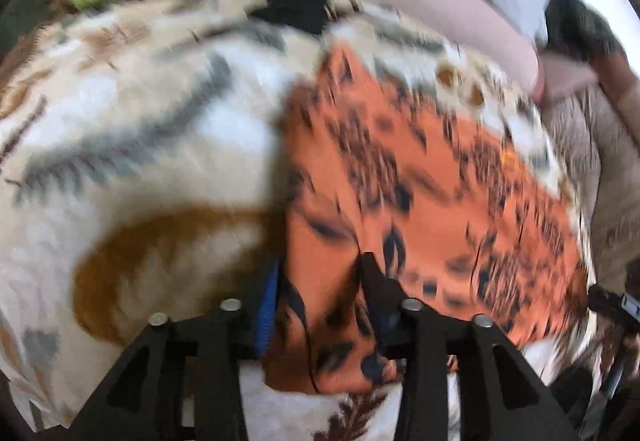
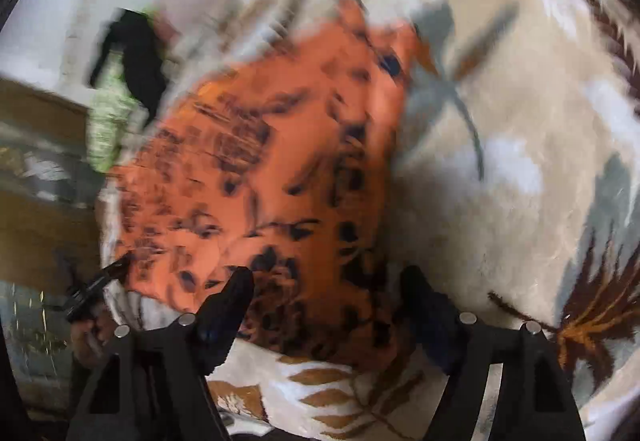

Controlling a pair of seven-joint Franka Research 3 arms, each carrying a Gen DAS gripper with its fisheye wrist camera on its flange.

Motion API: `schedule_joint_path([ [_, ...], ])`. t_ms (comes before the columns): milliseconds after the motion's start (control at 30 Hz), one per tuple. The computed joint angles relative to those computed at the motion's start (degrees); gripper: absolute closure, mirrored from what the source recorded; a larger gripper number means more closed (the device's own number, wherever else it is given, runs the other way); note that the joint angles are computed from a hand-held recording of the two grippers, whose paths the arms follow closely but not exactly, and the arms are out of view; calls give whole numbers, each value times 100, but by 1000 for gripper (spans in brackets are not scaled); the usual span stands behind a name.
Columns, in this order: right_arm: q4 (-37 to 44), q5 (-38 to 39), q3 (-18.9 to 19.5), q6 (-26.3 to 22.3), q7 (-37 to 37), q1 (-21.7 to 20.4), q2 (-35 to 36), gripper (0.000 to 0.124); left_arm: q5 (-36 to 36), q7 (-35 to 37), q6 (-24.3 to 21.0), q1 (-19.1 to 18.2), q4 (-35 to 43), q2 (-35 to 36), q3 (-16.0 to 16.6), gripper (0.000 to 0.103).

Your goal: Fold small clothes

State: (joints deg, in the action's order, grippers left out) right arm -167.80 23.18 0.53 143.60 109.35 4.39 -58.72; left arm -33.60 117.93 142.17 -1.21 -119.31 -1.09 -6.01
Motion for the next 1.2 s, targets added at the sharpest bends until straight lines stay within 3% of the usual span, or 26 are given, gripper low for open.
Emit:
schedule_joint_path([
  [100, 305, -365, 180, 334, -45, -322, 137, 46, -245, 405, 358, -22, 249, 151, -42, 47],
  [233, 955, -749, 261, 881, -304, -519, 1318, 46, 142, 261, 300, -19, 795, 671, -182, 47],
  [333, 1566, -1309, 663, 975, 34, -910, 2339, 48, 346, 149, 266, 37, 1119, 1052, -335, 47],
  [433, 1835, -1575, 663, 885, 161, -802, 2843, 91, 589, -1, 284, 79, 1332, 1299, -470, 47],
  [500, 1880, -1627, 525, 771, 113, -649, 2856, 102, 638, -86, 302, 127, 1441, 1432, -554, 48],
  [533, 1881, -1669, 509, 767, 148, -629, 2831, 106, 659, -119, 294, 152, 1515, 1507, -589, 51],
  [600, 1834, -1630, 397, 751, 157, -554, 2665, 112, 789, -255, 261, 174, 1646, 1605, -623, 89],
  [633, 1779, -1595, 365, 761, 170, -523, 2552, 114, 796, -270, 241, 210, 1692, 1616, -652, 95],
  [767, 1697, -1544, 444, 930, 343, -509, 2202, 116, -105, 391, 312, 479, 1373, 1091, -878, 97],
  [900, 1376, -1523, 642, 938, 717, -592, 1383, 116, -749, 910, 275, 365, 957, 453, -691, 96],
  [1000, 1141, -1584, 746, 773, 1011, -806, 1219, 116, 86, 422, 386, 88, 1108, 804, -497, 92],
  [1033, 1044, -1577, 668, 859, 1070, -807, 1335, 116, 730, -54, 157, -7, 1374, 1140, -421, 92],
  [1100, 918, -1189, 144, 1113, 681, -434, 1882, 112, 1524, -806, -109, -148, 1696, 1604, -304, 89],
  [1167, 828, -1119, 169, 1371, 616, -459, 1995, 104, 1445, -720, 244, 23, 1507, 1531, -501, 87],
  [1200, 830, -1214, 318, 1369, 673, -587, 1915, 102, 1417, -722, 285, 73, 1419, 1414, -548, 78],
])
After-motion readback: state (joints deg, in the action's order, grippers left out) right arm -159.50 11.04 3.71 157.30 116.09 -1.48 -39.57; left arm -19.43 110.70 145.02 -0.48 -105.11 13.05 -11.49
